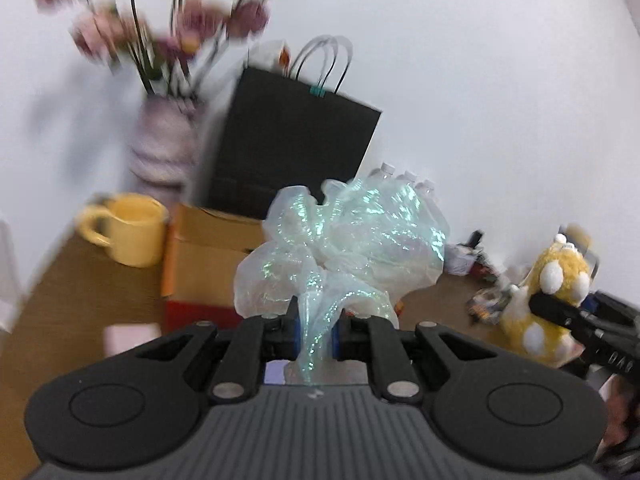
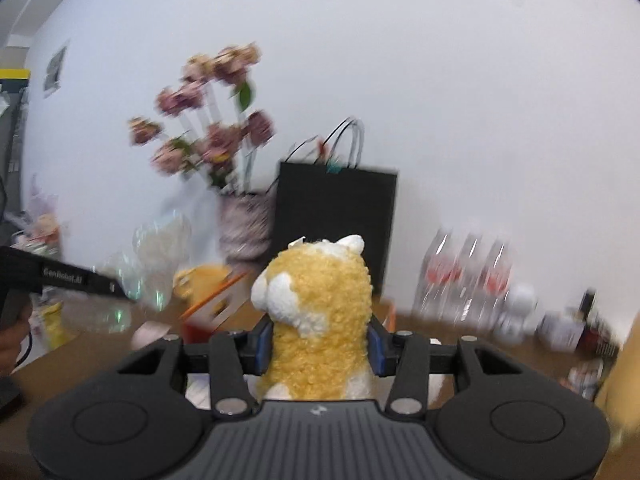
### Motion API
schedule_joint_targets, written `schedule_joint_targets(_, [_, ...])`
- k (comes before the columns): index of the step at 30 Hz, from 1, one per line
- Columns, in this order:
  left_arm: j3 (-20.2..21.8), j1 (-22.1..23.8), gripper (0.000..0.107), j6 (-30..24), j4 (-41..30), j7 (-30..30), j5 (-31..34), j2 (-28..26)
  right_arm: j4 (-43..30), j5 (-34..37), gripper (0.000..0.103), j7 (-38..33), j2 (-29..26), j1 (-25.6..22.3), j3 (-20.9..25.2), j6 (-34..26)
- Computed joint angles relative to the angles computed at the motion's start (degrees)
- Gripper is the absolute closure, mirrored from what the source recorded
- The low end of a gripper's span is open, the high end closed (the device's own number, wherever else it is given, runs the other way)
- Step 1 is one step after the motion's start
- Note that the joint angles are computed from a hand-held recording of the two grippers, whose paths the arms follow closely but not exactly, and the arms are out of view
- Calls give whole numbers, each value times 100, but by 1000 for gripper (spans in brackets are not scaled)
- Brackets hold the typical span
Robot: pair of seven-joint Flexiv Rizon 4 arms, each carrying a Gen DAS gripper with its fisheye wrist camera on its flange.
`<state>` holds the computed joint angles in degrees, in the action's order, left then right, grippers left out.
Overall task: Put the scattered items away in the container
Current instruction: 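Carry the bag and plush toy into the cardboard box and open both tools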
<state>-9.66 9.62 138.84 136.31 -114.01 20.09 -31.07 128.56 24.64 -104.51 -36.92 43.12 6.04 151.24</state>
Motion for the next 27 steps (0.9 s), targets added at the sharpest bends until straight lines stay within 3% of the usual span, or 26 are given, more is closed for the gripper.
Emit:
schedule_joint_targets(2, [-286, 252, 93, -1095, -751, 12, -28, -89, -598, -559, 59, -177, -15, -652, 261, -713])
schedule_joint_targets(4, [-209, 52, 93, -1993, -1424, 377, -520, -285, -1505, -601, 59, -583, -107, -1188, 615, -1933])
schedule_joint_targets(6, [36, -314, 93, -2886, -2123, 755, -1176, -561, -2438, -581, 59, -491, -308, -1095, 342, -3332])
schedule_joint_targets(8, [828, -1109, 93, -3887, -3001, 867, -1720, -956, -3371, -991, 59, 423, -726, -816, -283, -4690])
schedule_joint_targets(9, [1120, -1426, 93, -4211, -3268, 1152, -2130, -1134, -3838, -1647, 59, 1189, -1005, -917, -349, -5286])
schedule_joint_targets(11, [1635, -1868, 93, -4878, -3879, 1266, -2422, -1511, -4771, -3254, 59, 2757, -1643, -1434, 80, -6378])
schedule_joint_targets(12, [1738, -1941, 93, -5157, -4124, 1304, -2561, -1663, -5238, -3586, 59, 3036, -1937, -1606, 346, -6880])
schedule_joint_targets(14, [1521, -1723, 91, -5427, -4372, 1396, -2806, -1842, -6171, -4149, 59, 3502, -2536, -1774, 739, -7778])
schedule_joint_targets(15, [1397, -1601, 80, -5547, -4486, 1439, -2922, -1927, -6619, -3892, 59, 3341, -2766, -1640, 665, -8096])
schedule_joint_targets(16, [1303, -1516, 63, -5568, -4536, 1471, -3000, -1989, -6945, -3603, 59, 3275, -2945, -1432, 404, -8215])
schedule_joint_targets(18, [1139, -1382, 65, -5499, -4564, 1531, -3120, -2086, -7425, -3199, 57, 3177, -3249, -1184, 97, -8274])
schedule_joint_targets(20, [921, -1196, 58, -5516, -4481, 1690, -3210, -2064, -7624, -3178, 55, 3339, -3419, -1129, 42, -8187])
schedule_joint_targets(21, [748, -1054, 49, -5516, -4375, 1799, -3268, -2007, -7685, -3086, 54, 3317, -3454, -1119, 31, -8169])
schedule_joint_targets(23, [203, -633, 38, -5151, -3962, 2197, -3316, -1819, -7402, -3228, 42, 3263, -3288, -1355, 356, -8023])
schedule_joint_targets(25, [71, -534, 16, -4679, -3651, 2491, -3210, -1658, -7063, -2996, 26, 2942, -3038, -1509, 504, -7861])
schedule_joint_targets(27, [36, -502, 7, -4208, -3385, 2709, -3076, -1523, -6715, -3036, 23, 2568, -2830, -1787, 809, -7633])
